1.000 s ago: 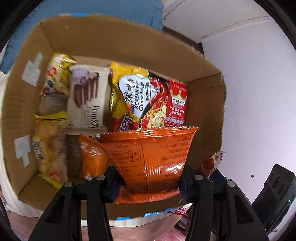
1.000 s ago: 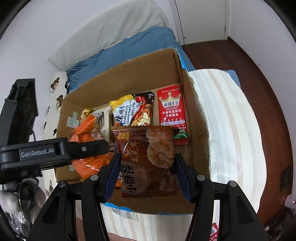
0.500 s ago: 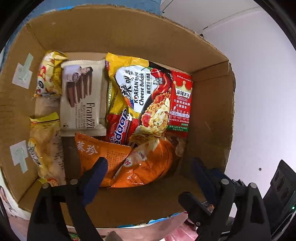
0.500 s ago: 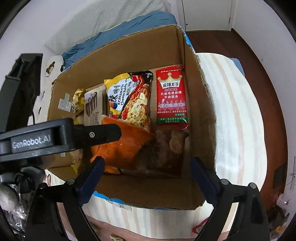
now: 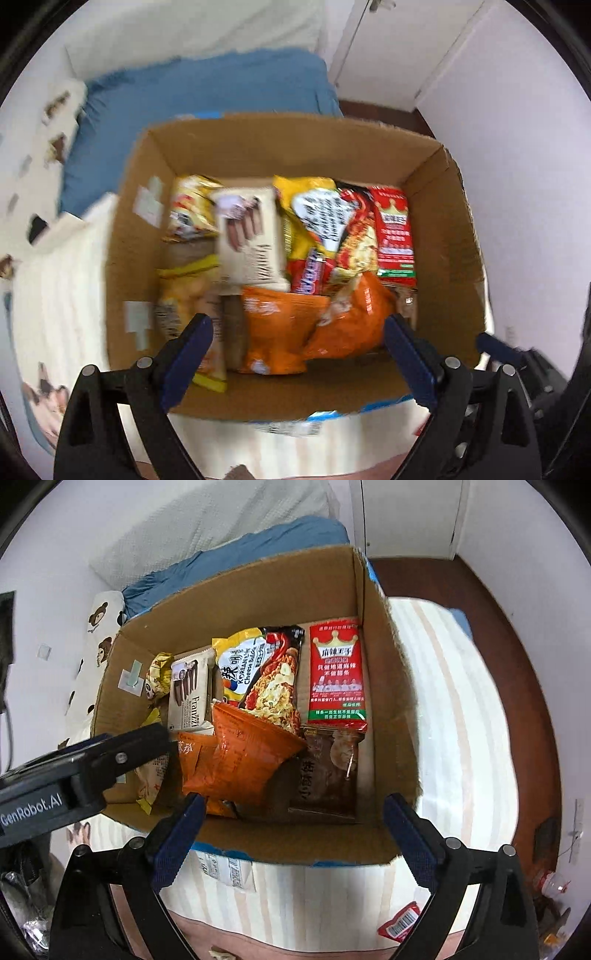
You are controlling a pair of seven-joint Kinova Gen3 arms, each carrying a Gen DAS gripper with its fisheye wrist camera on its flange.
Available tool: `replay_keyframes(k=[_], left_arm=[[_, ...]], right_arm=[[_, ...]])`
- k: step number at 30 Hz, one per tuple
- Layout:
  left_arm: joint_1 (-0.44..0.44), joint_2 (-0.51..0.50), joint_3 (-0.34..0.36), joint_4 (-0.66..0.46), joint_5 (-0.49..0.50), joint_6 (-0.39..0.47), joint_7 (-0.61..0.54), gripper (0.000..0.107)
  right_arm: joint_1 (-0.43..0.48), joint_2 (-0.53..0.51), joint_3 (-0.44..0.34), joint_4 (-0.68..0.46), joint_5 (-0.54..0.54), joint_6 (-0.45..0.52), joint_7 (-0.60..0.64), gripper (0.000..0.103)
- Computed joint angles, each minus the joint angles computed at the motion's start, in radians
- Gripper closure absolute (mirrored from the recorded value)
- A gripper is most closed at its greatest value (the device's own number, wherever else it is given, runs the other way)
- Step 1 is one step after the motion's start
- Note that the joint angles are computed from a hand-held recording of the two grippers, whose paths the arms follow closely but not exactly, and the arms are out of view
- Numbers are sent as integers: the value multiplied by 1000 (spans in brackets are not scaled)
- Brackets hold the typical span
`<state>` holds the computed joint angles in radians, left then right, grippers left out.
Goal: Organize snacks
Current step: 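Release the orange chips bag into the box with left tool while right tool releases the brown packet, then grasp the green fruit-candy bag with left tool while right tool grasps the small white packet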
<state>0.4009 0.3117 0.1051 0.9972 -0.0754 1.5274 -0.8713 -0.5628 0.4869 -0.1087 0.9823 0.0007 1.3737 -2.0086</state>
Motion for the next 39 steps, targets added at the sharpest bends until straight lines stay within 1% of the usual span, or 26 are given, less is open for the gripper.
replay_keyframes(k=[3,8,13,17,19,20,21,23,24,25,26,27,28,29,30,32,33,36,37,38,39], left_arm=[[57,-65,-6,75,-92,-31,62,13],[96,-155,24,171,-192,-57,154,13],[131,-226,84,220,-293,-33,237,13],[151,-266,128,231,-335,-5,287,13],[161,-284,151,235,-356,12,310,13],[164,-294,160,237,-360,20,318,13],[167,-310,171,244,-363,28,329,13],[164,-328,188,248,-355,50,343,13],[163,-344,198,260,-348,59,356,13],[160,-359,208,271,-341,67,367,13],[159,-375,222,285,-336,80,383,13],[158,-391,239,304,-330,100,408,13],[153,-408,251,327,-314,111,428,13],[146,-433,261,359,-286,125,456,13],[137,-453,269,388,-258,129,475,13],[120,-492,289,456,-198,141,512,13],[112,-511,303,500,-173,147,535,13],[95,-554,331,631,-86,141,554,13],[91,-562,339,668,-65,134,550,13],[90,-565,341,710,-39,113,536,13],[93,-560,346,756,-11,92,521,13]], right_arm=[[-31,-57,6,66,45,-45,-21,4],[-73,-159,-5,174,119,-105,-70,4],[-109,-258,-32,265,202,-147,-140,4],[-128,-326,-61,315,263,-162,-203,4],[-123,-361,-78,337,270,-173,-230,4],[-115,-379,-83,348,255,-177,-232,4],[-126,-393,-71,356,242,-179,-235,4],[-173,-423,-14,373,201,-177,-222,4],[-174,-437,-1,382,160,-175,-203,4],[-160,-454,-7,402,119,-180,-193,4],[-131,-469,-31,425,79,-184,-178,4],[-86,-484,-73,454,38,-190,-168,4],[-46,-496,-109,482,-3,-197,-158,4],[-23,-507,-139,525,-43,-213,-164,4],[-18,-511,-150,563,-84,-228,-161,4],[-44,-513,-147,647,-165,-262,-164,4],[-49,-503,-162,694,-206,-284,-172,4],[7,-468,-237,800,-328,-347,-147,4],[3,-452,-239,834,-369,-373,-130,4],[-12,-445,-222,865,-409,-394,-108,4],[-46,-433,-198,893,-433,-415,-102,4]])
